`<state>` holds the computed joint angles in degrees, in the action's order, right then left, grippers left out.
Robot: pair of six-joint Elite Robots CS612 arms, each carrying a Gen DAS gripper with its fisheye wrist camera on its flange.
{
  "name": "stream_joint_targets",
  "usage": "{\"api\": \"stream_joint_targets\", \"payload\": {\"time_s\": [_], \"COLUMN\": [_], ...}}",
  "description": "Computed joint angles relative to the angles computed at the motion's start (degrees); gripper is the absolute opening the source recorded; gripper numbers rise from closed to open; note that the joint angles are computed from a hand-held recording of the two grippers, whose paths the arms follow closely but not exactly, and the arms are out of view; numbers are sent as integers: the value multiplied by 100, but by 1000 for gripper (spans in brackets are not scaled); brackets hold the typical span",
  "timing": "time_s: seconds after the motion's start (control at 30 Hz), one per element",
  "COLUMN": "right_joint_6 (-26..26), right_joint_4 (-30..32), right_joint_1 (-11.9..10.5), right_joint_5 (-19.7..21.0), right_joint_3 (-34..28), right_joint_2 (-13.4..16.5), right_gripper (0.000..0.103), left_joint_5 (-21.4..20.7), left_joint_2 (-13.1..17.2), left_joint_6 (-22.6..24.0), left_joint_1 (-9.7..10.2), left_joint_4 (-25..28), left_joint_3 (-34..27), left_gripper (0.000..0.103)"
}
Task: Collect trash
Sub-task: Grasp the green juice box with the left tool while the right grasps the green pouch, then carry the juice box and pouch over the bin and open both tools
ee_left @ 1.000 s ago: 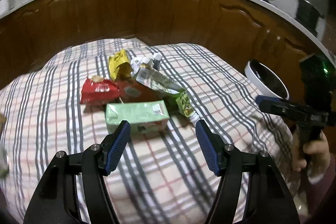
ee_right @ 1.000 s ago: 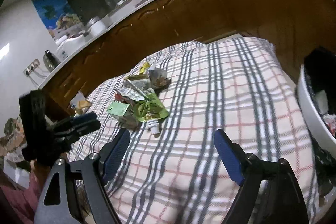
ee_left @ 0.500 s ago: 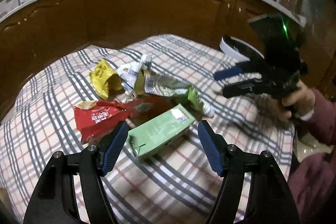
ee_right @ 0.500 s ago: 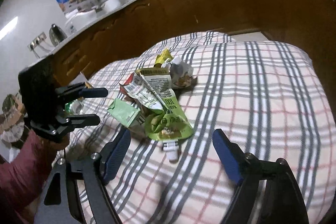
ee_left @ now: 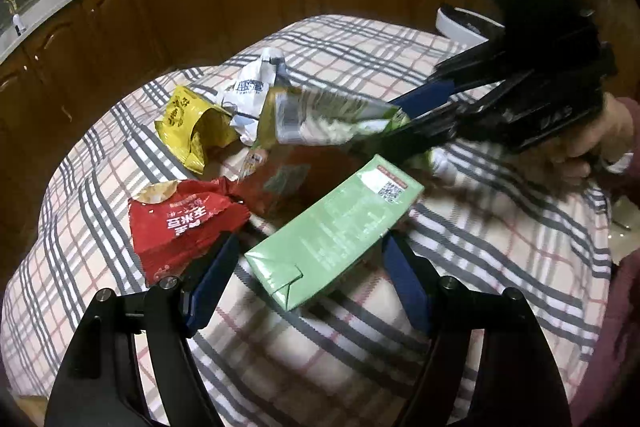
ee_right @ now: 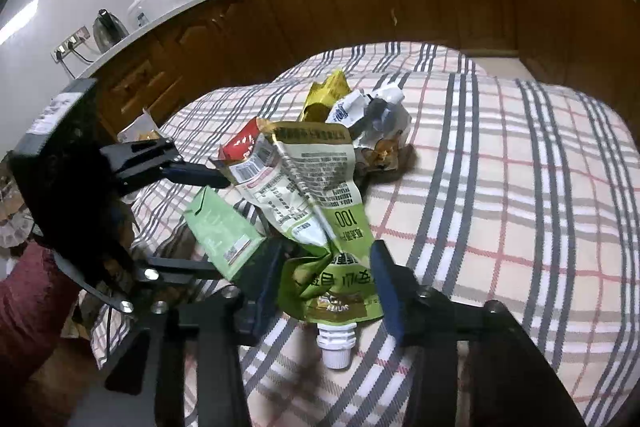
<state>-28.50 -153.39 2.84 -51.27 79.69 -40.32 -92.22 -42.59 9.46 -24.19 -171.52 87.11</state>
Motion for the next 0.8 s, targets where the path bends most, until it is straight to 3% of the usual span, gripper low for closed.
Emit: {"api": "stream_joint_targets", "payload": {"time_s": [0.23, 0.5, 0.6, 0.8], "right_joint_6": [614, 1372, 1690, 2131], "right_joint_4": [-428, -1184, -1483, -2032], "right_joint_1": [-222, -569, -708, -923], "right_joint_5": [263, 636, 690, 658], "right_joint_3": [280, 836, 1022, 1306], "right_joint_2": [-131, -354, -424, -527], "right_gripper": [33, 32, 32, 31], "left_joint_5": [-214, -26, 105, 256], "left_joint_2": [-31, -147, -168, -166], "left_joint_6": [-131, -1186, -1799, -2480], "left_joint_1": [-69, -261, -374, -615], "left_joint_4": [-360, -755, -918, -1314], "left_joint_3": [151, 397, 460, 467], "left_gripper": [44, 38, 37, 34]}}
